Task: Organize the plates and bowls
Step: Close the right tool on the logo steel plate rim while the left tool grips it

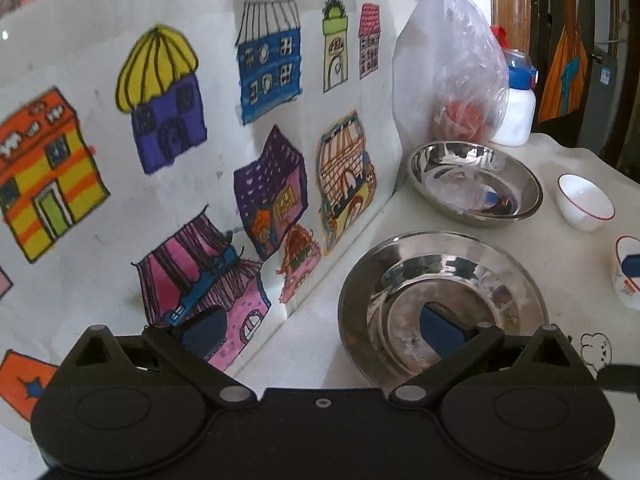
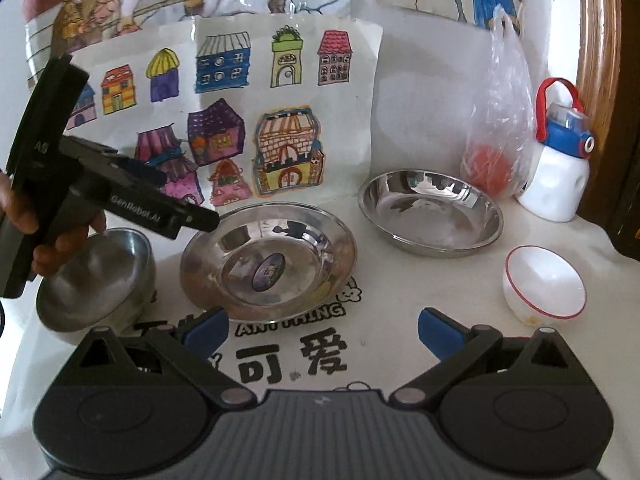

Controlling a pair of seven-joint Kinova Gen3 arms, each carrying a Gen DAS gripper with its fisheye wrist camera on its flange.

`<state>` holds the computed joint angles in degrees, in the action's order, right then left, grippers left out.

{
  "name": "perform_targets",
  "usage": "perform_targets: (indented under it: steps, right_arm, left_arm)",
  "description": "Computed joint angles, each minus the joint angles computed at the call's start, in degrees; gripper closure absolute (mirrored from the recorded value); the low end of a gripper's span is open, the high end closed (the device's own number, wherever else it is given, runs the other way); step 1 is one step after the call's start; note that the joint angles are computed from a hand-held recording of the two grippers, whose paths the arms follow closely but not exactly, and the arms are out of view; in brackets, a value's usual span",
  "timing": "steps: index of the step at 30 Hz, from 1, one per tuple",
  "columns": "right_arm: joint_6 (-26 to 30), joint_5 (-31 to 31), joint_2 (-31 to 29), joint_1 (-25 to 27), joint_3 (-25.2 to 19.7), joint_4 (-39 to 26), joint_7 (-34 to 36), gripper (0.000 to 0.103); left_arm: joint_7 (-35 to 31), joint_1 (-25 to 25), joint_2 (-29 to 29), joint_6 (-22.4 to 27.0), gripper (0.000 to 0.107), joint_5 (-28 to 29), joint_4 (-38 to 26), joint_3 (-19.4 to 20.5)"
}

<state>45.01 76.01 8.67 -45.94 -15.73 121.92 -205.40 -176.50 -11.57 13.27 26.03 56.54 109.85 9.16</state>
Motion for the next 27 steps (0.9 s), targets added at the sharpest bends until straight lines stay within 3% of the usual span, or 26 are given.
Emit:
perform_targets:
  steps: [11,19,23,27]
  right_arm:
    - [-7.7,2.2,2.1,3.6,2.3,-1.3,-0.5,0.004]
    - [-13.0,0.5,3.4,5.6,4.5,-2.1,0.6,0.024]
    - [-16.0,3.2,3.4,6.6,5.4,-1.5,-3.0,0.037]
    - [-18.7,5.5,3.0,8.1,5.5,-0.8,-6.5,0.051]
  left_arm:
    - [6.1,0.2,2.9,5.0,0.007,-6.9,-4.4,0.1]
    - [10.8,1.0,4.1,7.7,0.024,-11.5,-6.6,0.0]
    - [13.5,1.7,4.6,7.9,0.029,-14.1,-7.6,0.0]
    - [17.2,2.6,5.3,8.4,0.044,-17.0,-9.0,-0.1]
